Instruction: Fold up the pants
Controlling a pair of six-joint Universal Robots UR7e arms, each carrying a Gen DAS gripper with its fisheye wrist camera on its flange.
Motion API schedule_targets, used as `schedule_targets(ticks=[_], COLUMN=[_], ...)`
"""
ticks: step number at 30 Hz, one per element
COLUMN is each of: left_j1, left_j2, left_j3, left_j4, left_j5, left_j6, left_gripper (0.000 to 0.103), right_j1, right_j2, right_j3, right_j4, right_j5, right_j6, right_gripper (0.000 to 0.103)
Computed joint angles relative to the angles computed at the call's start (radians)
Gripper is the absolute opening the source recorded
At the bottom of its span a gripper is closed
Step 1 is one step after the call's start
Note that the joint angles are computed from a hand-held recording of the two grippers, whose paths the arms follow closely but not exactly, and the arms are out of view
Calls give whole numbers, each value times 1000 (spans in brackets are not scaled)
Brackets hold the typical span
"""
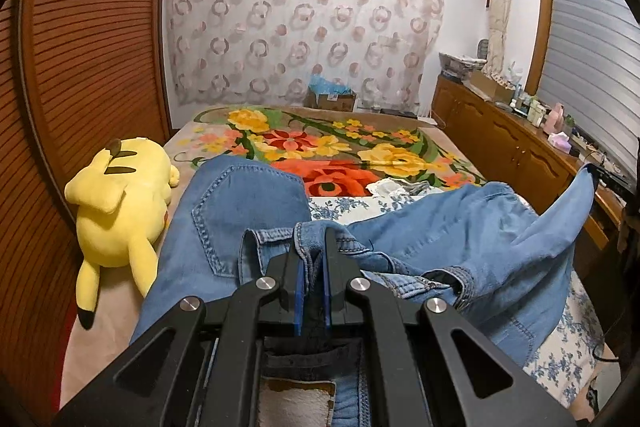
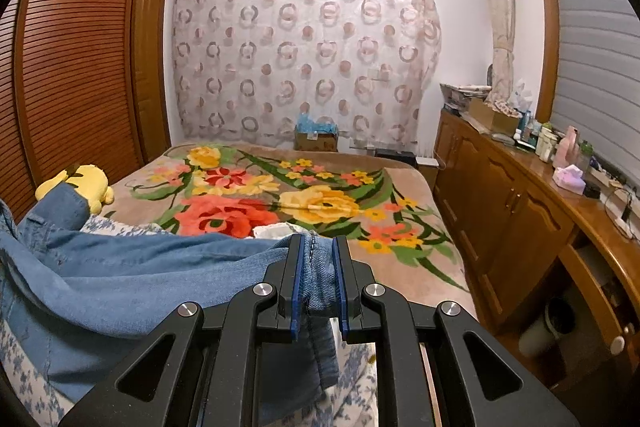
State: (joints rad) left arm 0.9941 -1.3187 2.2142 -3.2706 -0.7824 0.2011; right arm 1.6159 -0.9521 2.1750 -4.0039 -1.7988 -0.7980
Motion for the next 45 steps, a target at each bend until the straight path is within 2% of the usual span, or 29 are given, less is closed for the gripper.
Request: schedule_targets(ticks=[8,14,20,25,29,34,40,43,45], left_j1=[68,51,68,98,122,128,121,114,108], left_j2=[60,82,106,133,151,167,175,170,160], left_j3=[-66,-91,-154,-191,-212,-225,-227,-224,-213], left_j4=[64,3,-33,-19,2,56,62,62,41], left_j5=[-38,-14,-2,0,-4,20,59,74,71], left_j6=[-19,21,60,61,40,8,3,3,12], left_gripper=[8,8,8,8,8,9,22,41,62], right_j1=[-3,34,34,28,14,8,-10,-1,18], right_j2=[30,10,27,78,116,162,195,181,170], right_j3=[-71,-131,-154,-199,-255,-325,-355,-364,-387], right_j4=[99,169,144,137,181,267,297,337,378], right_j5=[-55,-85,-54,-42,-43,-103,-142,-156,-166], right_j6=[0,10,-7,-36,-31,-27,-19,14,25], right_gripper=[14,14,14,14,14,14,14,14,16])
